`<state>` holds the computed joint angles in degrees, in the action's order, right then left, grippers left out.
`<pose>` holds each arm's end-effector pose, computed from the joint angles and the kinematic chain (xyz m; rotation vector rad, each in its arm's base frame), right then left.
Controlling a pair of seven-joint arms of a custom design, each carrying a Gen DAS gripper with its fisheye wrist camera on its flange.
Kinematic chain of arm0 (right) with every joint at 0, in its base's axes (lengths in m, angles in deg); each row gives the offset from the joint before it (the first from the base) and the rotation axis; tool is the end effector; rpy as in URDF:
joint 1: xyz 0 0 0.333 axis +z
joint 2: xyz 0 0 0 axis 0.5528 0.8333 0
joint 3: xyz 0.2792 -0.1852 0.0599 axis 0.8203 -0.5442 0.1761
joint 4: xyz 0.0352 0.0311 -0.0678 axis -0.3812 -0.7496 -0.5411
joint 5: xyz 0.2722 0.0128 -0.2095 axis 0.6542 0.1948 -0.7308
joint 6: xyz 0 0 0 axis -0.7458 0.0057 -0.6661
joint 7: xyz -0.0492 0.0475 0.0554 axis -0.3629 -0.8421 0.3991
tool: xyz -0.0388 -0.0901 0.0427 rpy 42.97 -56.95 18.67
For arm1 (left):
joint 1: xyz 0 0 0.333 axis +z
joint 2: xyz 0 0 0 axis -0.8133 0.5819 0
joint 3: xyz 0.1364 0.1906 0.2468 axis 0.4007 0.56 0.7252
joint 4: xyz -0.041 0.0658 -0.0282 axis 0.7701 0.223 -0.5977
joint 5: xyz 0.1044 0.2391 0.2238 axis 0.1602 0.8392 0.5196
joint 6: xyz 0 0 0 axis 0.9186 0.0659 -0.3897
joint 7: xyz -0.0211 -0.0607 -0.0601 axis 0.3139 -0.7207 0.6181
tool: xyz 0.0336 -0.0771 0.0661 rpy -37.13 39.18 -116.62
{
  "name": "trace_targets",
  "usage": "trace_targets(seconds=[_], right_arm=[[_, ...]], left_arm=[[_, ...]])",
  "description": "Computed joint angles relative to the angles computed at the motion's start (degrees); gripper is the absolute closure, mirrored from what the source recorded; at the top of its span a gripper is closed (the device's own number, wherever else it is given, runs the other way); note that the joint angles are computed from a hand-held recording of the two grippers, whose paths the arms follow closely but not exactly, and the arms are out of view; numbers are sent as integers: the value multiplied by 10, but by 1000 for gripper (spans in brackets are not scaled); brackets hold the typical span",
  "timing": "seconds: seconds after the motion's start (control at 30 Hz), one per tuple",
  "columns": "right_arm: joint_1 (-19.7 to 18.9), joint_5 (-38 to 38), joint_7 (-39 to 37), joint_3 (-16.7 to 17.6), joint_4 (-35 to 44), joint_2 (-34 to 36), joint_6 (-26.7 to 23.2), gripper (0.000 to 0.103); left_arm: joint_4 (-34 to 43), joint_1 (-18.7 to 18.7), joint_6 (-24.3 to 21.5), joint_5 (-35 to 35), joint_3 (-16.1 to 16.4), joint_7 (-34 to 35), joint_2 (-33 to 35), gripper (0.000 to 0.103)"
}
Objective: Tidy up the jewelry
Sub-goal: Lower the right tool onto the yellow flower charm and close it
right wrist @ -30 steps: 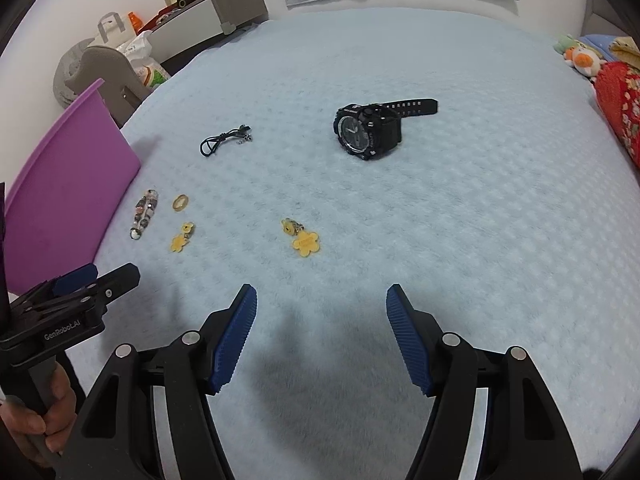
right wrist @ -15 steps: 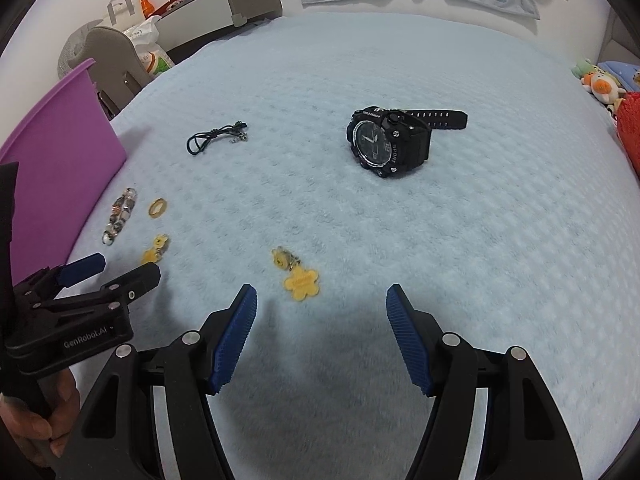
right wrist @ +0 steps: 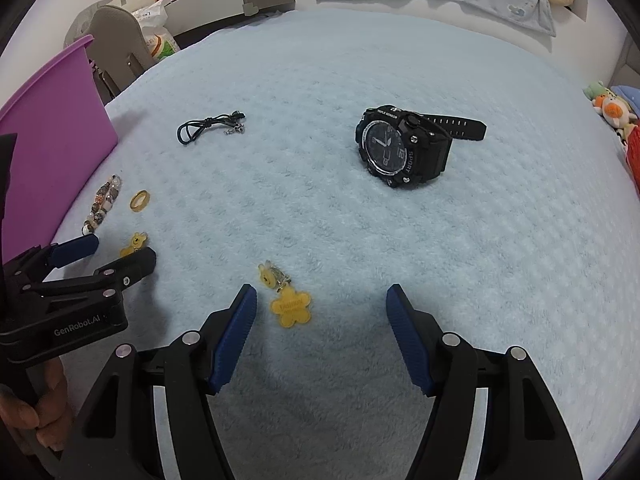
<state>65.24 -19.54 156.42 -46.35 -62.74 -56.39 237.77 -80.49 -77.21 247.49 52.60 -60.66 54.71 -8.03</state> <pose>0.5169 0.1230 0.2945 -1.7616 1.9747 -0.5238 0.5923 -0.2974 0.3028 -1.6659 2.1508 -0.6240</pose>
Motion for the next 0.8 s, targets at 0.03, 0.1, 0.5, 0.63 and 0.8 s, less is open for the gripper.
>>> trace_targets(seconds=[0.03, 0.1, 0.5, 0.63, 0.8], right_arm=[[0, -1, -1, 0, 1, 2, 1, 38], [-3, -2, -3, 3, 3, 5, 4, 38], [11, 19, -22, -4, 13, 26, 23, 38], [88, 46, -38, -75, 24, 43, 7, 38], [113, 48, -38, -99, 26, 47, 1, 45]], left_arm=[[1, -1, 1, 1, 2, -1, 1, 15], [4, -2, 1, 1, 3, -1, 4, 15], [21, -43, 8, 46, 50, -58, 20, 7], [23, -37, 1, 50, 42, -57, 21, 7], [12, -38, 13, 58, 45, -72, 14, 16]])
